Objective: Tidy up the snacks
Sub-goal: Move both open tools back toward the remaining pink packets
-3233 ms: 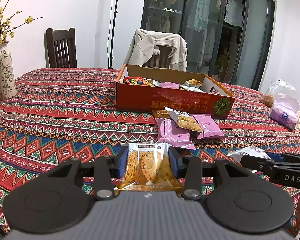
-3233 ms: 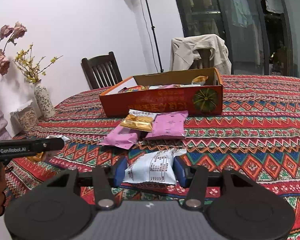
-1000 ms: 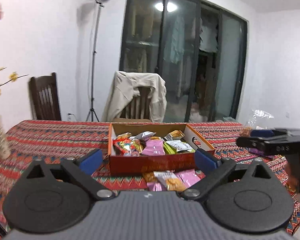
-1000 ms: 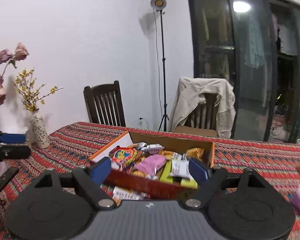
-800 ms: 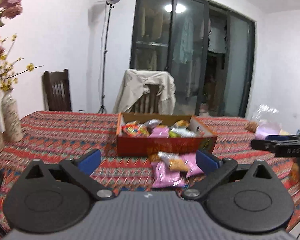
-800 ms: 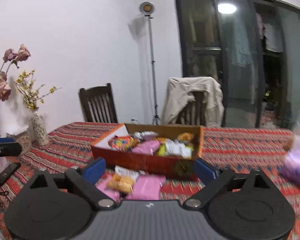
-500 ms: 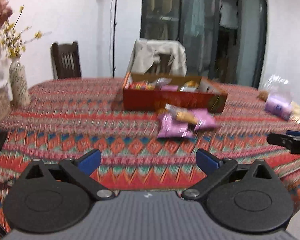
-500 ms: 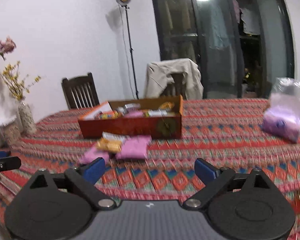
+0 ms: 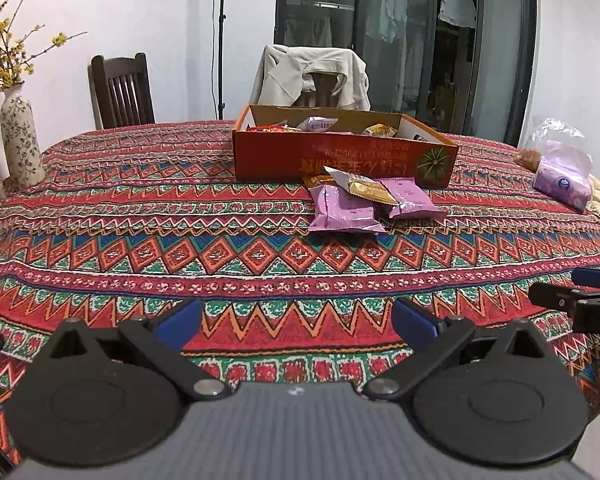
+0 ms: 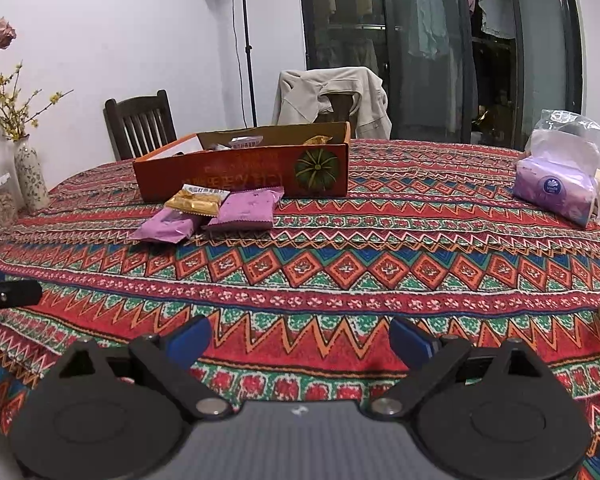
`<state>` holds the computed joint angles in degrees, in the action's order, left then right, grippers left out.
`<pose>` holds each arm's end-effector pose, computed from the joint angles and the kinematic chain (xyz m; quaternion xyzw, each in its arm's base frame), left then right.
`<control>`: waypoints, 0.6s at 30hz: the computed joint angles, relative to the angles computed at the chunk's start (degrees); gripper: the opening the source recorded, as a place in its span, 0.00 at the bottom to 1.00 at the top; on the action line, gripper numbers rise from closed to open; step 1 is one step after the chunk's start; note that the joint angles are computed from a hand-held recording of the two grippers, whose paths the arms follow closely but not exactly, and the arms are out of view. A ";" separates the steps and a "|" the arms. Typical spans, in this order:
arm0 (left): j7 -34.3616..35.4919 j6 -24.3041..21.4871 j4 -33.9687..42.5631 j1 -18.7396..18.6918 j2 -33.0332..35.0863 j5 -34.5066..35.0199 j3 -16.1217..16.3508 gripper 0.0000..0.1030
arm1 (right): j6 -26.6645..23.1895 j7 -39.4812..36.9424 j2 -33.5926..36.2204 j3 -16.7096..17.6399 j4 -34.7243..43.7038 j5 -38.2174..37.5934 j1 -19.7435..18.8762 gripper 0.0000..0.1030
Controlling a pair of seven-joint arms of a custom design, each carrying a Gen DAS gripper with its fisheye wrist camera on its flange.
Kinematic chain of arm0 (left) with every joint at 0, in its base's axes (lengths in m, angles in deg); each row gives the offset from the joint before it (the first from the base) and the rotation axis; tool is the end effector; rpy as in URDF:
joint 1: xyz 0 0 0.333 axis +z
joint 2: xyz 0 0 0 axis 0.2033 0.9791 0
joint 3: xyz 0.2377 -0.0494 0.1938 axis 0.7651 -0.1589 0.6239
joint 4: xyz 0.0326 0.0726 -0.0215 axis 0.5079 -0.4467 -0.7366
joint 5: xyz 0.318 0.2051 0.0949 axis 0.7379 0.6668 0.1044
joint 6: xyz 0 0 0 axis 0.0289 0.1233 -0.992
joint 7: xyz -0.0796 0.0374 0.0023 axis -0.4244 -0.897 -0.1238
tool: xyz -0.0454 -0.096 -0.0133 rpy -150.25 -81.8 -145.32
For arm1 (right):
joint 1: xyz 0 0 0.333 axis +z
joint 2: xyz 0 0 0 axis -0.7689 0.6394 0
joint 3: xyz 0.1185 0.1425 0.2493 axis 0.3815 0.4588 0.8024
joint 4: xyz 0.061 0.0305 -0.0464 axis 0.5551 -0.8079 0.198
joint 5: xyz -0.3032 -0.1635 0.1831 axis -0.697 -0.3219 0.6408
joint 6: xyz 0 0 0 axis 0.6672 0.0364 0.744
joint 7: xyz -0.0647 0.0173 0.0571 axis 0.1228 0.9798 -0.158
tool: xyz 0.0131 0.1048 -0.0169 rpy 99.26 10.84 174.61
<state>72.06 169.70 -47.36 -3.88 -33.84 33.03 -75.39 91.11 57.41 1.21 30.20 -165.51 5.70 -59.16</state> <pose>0.6072 -0.2397 0.3916 -0.7252 0.5031 -0.2825 0.3756 0.7525 -0.0306 0.3604 -0.7590 0.4369 -0.1910 0.4434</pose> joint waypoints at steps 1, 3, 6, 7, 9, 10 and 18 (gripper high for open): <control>0.63 0.30 0.56 0.23 0.43 -0.49 0.00 1.00 | 0.09 0.60 0.41 -0.21 0.62 -0.44 0.32 0.93; 2.10 1.02 2.08 0.61 1.47 -1.33 0.21 1.00 | -0.04 2.27 1.36 -0.61 2.07 -1.81 0.91 0.93; 4.16 3.07 6.13 0.98 4.22 -1.70 1.04 1.00 | -0.29 4.92 3.11 -0.77 4.77 -3.94 1.48 0.93; 4.87 4.01 8.04 1.00 5.58 -1.59 1.48 1.00 | -0.50 5.90 3.74 -0.78 5.74 -4.73 1.60 0.93; 8.79 5.48 13.14 1.32 9.28 -3.94 2.05 1.00 | -0.77 7.69 5.06 -0.64 7.84 -6.17 1.87 0.93; 10.46 6.42 15.78 1.35 11.24 -5.02 2.53 1.00 | -0.85 8.59 5.66 -0.61 8.82 -6.98 2.05 0.93; 36.55 5.69 38.54 4.44 28.30 -23.05 0.25 0.77 | -1.52 12.78 10.57 0.85 17.70 -11.54 2.95 0.93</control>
